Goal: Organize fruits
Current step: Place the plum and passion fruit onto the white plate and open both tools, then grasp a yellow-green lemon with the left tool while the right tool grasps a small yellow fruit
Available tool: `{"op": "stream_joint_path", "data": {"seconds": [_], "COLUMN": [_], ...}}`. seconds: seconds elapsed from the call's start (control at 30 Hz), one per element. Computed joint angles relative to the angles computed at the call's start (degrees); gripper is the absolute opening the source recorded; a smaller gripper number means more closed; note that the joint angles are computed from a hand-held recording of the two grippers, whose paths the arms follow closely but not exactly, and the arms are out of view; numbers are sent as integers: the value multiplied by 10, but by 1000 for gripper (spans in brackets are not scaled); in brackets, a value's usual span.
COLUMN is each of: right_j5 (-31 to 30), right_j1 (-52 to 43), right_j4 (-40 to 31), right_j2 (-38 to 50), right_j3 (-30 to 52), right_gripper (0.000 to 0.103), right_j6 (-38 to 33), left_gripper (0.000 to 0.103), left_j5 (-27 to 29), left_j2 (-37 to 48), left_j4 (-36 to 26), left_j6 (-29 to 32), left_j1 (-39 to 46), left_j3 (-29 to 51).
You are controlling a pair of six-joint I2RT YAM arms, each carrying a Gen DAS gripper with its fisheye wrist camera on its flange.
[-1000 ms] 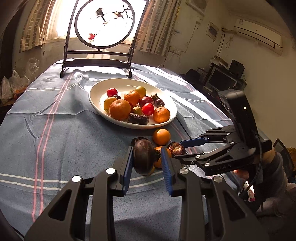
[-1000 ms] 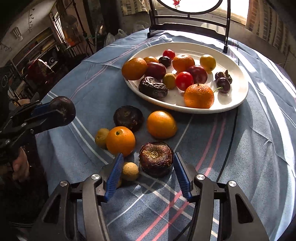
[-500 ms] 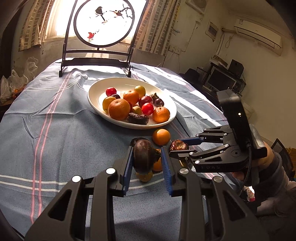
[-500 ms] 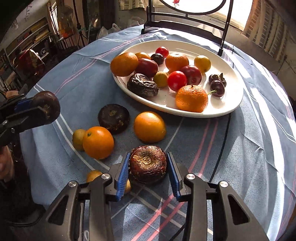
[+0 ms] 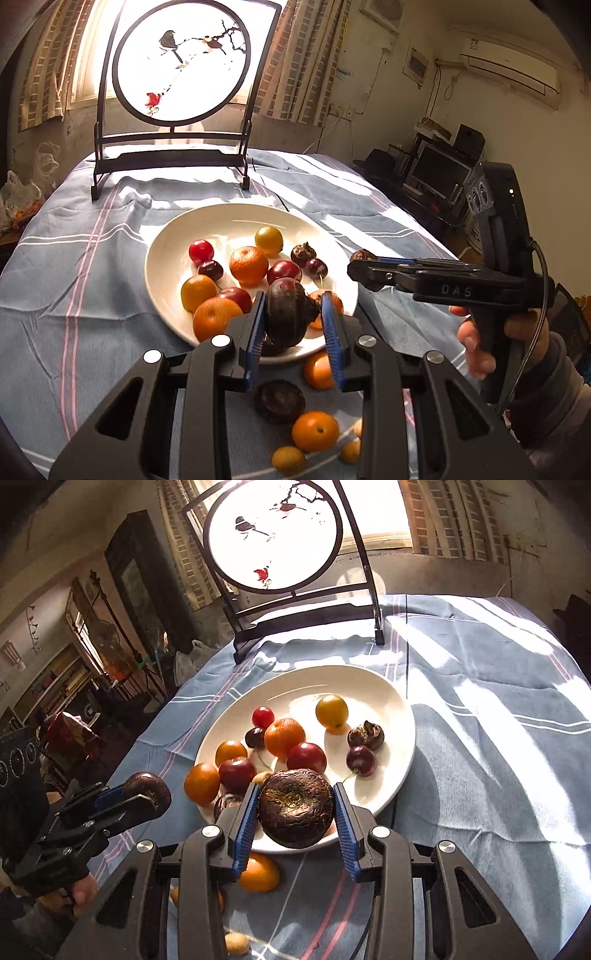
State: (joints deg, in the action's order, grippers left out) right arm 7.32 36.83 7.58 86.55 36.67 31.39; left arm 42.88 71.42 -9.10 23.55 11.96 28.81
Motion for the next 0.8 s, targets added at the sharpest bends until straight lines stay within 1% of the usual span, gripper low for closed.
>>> {"op": "stream_joint_path", "data": {"seconds": [0.07,0.13,0.17,0.2,0.23,0.3,0.33,0.4,0.47,0.5,0.57,0.63,0.7,0.77,0.8], "right_j5": [-5,1,1,5,18,47,60,76,93,101,130,152,170,194,202], "right_j1": [-15,-17,-16,-10,0,28,43,74,109,128,168,200,223,244,251], "right_j4": [15,28,39,43,42,39,37,40,52,63,84,105,122,125,127], "right_j2": [36,43,40,30,19,-13,-29,-58,-81,-88,-91,-78,-66,-68,-66], "right_j3": [20,19,11,1,-8,-36,-51,-87,-126,-146,-177,-195,-205,-207,-206], "right_gripper": [41,42,42,42,42,42,45,47,48,49,49,49,49,49,49], "right_j6": [3,9,10,10,8,5,7,19,43,55,80,96,105,102,100], "left_gripper": [29,39,44,46,47,57,59,61,61,64,69,69,69,69,67], "left_j5": [-28,-57,-62,-54,-41,-34,-30,-10,9,13,13,5,-12,-31,-44], "left_j2": [62,104,110,109,100,59,35,1,-26,-36,-52,-70,-110,-146,-145], "left_j4": [18,41,48,50,48,52,48,14,-42,-73,-126,-166,-175,-155,-143], "left_j6": [-32,-64,-75,-78,-74,-55,-39,12,77,113,185,250,288,296,291], "left_j1": [-41,-62,-62,-55,-44,-23,-10,24,64,82,117,144,159,157,148], "left_j3": [43,67,68,64,55,18,-2,-28,-46,-54,-72,-92,-123,-154,-160]}}
